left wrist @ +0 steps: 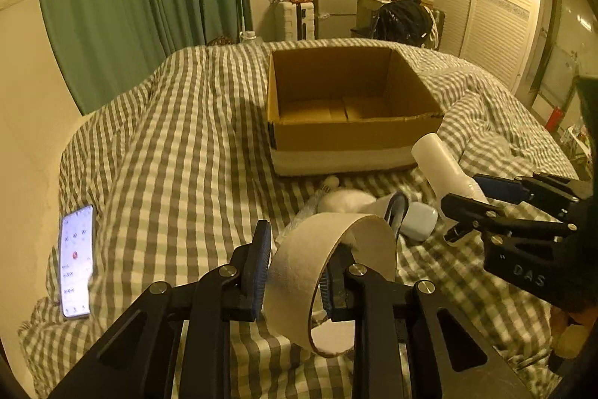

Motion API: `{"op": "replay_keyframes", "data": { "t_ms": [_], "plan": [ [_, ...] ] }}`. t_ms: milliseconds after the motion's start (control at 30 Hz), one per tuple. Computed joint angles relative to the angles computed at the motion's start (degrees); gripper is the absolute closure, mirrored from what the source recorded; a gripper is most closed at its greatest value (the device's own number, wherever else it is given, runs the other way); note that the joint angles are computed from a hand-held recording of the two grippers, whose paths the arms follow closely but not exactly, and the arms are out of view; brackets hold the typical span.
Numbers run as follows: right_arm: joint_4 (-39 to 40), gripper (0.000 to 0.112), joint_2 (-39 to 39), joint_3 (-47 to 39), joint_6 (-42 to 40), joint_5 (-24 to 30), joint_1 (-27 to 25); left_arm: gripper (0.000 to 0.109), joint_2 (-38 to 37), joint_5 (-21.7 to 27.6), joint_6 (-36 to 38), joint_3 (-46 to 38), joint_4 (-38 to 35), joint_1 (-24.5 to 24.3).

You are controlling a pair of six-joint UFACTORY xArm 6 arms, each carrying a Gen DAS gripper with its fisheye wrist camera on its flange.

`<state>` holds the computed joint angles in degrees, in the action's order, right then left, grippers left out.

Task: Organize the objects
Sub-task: 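Carry tape roll and bottle into the box and open both tools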

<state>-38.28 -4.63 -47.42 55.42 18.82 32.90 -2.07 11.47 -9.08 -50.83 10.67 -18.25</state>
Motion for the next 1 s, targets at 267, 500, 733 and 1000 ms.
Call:
{"op": "replay_keyframes", "data": {
  "t_ms": [267, 500, 733, 1000],
  "plan": [
    [-1.59, 0.068, -5.22, -2.29, -2.75, 5.20, 0.95, 0.085, 0.41, 1.40, -3.28, -5.29, 6.16, -0.73],
    [0.95, 0.069, -5.66, -7.25, -8.23, 4.90, 0.96, 0.085, 4.47, 3.56, 3.60, -13.56, -2.09, -1.19],
    [2.41, 0.069, -3.05, -13.25, -11.77, 4.92, -0.08, 0.085, 12.07, 6.64, 4.30, -26.36, -3.13, -0.84],
    [6.35, 0.070, 6.64, -26.62, -18.31, 8.82, -2.88, 0.085, 24.59, 12.55, 1.71, -45.78, 0.57, -0.43]
  ]
}}
